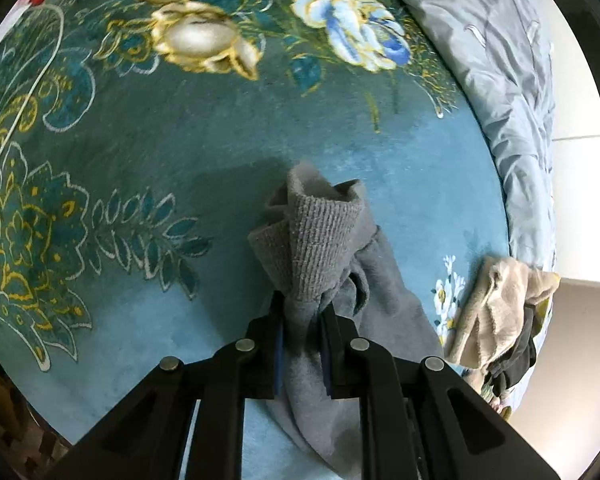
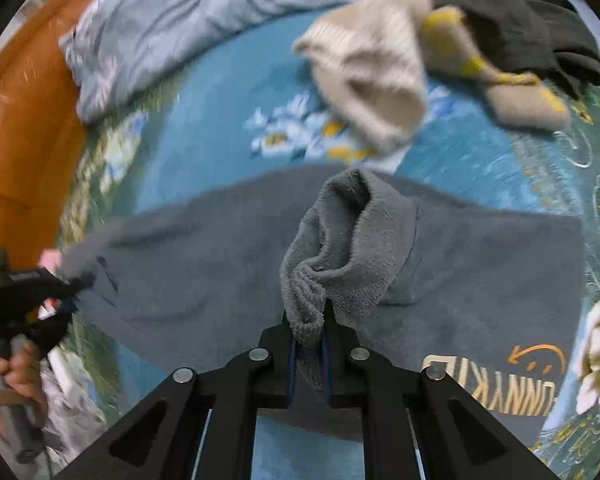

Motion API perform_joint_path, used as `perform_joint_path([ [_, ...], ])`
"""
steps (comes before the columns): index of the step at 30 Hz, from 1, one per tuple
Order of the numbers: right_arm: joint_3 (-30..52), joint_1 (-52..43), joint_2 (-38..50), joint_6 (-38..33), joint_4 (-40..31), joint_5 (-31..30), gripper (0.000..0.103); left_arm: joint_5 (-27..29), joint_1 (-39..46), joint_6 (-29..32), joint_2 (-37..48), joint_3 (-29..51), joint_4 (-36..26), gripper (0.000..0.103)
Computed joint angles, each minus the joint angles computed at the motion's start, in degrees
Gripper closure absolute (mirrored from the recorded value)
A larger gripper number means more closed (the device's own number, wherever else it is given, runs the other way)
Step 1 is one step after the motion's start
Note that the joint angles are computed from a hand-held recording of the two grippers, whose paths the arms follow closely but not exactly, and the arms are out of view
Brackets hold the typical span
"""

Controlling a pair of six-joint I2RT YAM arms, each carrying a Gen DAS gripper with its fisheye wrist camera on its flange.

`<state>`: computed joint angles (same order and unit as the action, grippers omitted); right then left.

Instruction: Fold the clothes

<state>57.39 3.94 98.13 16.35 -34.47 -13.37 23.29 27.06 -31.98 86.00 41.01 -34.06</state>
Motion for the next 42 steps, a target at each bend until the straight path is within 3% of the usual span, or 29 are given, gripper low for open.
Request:
perform_joint_path([
  [5, 0.97, 2.89, 3.48, -0.71, 0.52, 1.40, 0.086, 0.01, 0.08, -0.35, -0.49, -0.51, -0.06, 0.089],
  [9, 0.22, 1.02, 1.54, -4.79, -0.32, -3.88, 0.061, -1.41, -1.88, -1.08, -0.81, 0.76, -1.46, 0.089],
  [13, -1.49, -5.08, -5.00, -7.05, -3.04, -6.17, 0.053, -4.36, -5.20, -2.88, -2.90, 3.06, -4.60, 0.089],
  [16, -2.49, -13.72, -8.58, -10.00, -6.94, -6.22, 0.053, -10.03, -12.45, -3.93, -6.99, 7.26, -9.40, 0.089],
  [21, -0.91, -27.95, -9.63, -16.65, -12.72, -4.54, 0.053, -22.60, -35.09, -3.44, -10.93, 20.52, -15.68, 0.089],
  [26, 1.13, -39.06, -8.94, -19.83, -14.46, -4.32, 0.053, -30.62, -56.29, 0.25, -3.17, 34.56, -17.03, 0.089],
  [30, 1.43, -47.00, -8.15, -21.21, -15.15, -5.26, 0.053, -32.66, -68.45, 3.29, 6.41, 42.01, -16.36, 0.089],
  [37, 1.19, -56.00, -5.85, -25.12, -15.73, -5.27, 0.052, -32.74, -83.44, 4.46, 24.32, 50.49, -17.12, 0.089],
  [42, 0.92, -59.80, -4.95, -28.46, -16.36, -5.63, 0.052, -33.19, -89.61, 4.20, 33.14, 54.51, -21.16, 0.088],
])
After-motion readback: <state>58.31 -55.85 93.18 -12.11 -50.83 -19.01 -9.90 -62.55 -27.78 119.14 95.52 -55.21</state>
